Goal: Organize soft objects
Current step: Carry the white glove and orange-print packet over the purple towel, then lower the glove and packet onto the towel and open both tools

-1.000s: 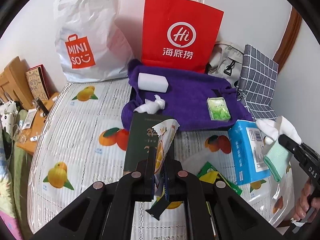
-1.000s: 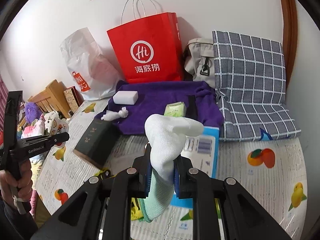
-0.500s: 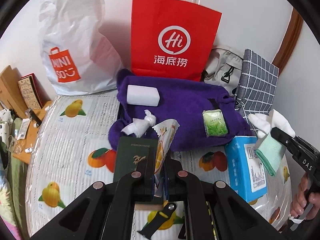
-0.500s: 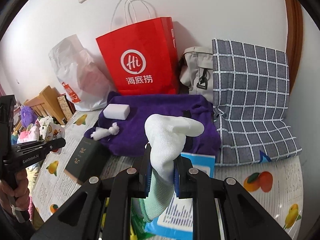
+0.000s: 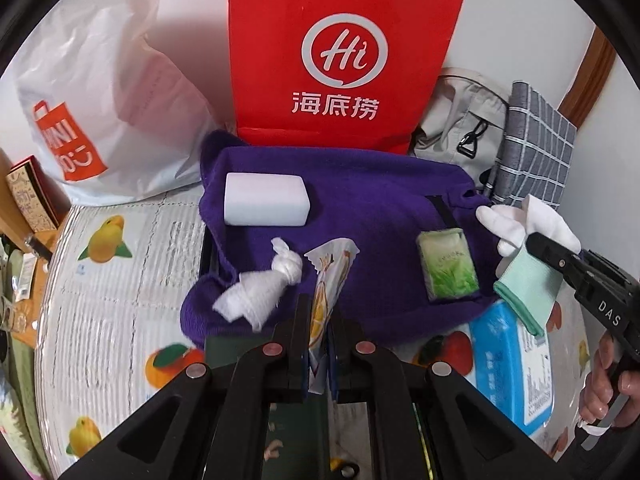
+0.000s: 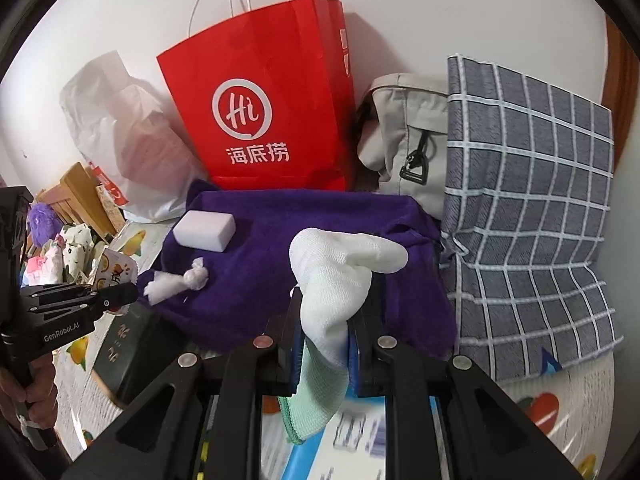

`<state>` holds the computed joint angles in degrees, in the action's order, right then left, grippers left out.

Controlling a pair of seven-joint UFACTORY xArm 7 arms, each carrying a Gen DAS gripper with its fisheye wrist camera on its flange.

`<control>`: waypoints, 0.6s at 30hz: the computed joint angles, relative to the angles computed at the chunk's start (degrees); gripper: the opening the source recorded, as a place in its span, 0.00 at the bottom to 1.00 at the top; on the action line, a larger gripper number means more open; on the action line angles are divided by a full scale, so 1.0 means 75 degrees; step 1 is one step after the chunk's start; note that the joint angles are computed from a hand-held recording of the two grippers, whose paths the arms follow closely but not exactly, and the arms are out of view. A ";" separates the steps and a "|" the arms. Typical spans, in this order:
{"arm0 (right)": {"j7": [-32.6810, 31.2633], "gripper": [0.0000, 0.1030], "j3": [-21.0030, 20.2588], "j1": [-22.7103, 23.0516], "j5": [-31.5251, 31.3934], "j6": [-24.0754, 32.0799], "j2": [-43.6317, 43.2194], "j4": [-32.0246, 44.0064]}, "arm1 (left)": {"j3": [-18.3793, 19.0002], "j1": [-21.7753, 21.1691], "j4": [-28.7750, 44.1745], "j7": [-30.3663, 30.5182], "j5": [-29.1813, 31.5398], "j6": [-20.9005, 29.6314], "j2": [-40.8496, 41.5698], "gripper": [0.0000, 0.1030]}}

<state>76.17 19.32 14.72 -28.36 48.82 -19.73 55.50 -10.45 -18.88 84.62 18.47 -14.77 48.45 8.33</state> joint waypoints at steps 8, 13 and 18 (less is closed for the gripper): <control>-0.0327 0.17 -0.0322 -0.0200 -0.0246 -0.0381 0.0509 0.0213 | -0.0051 -0.0132 0.0884 -0.0070 0.0349 0.0191 0.0849 0.07; -0.0542 0.18 -0.0574 -0.0276 -0.0294 -0.0680 0.0811 0.0292 | -0.0079 -0.0250 0.1598 -0.0165 0.0480 0.0543 0.1418 0.07; -0.0856 0.18 -0.0833 -0.0310 -0.0093 -0.1112 0.1147 0.0272 | -0.0118 -0.0341 0.2146 -0.0159 0.0534 0.0810 0.1914 0.07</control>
<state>69.74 13.07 12.39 -29.06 40.47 -11.12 57.54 -11.34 -21.44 100.71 17.28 -10.77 54.53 22.69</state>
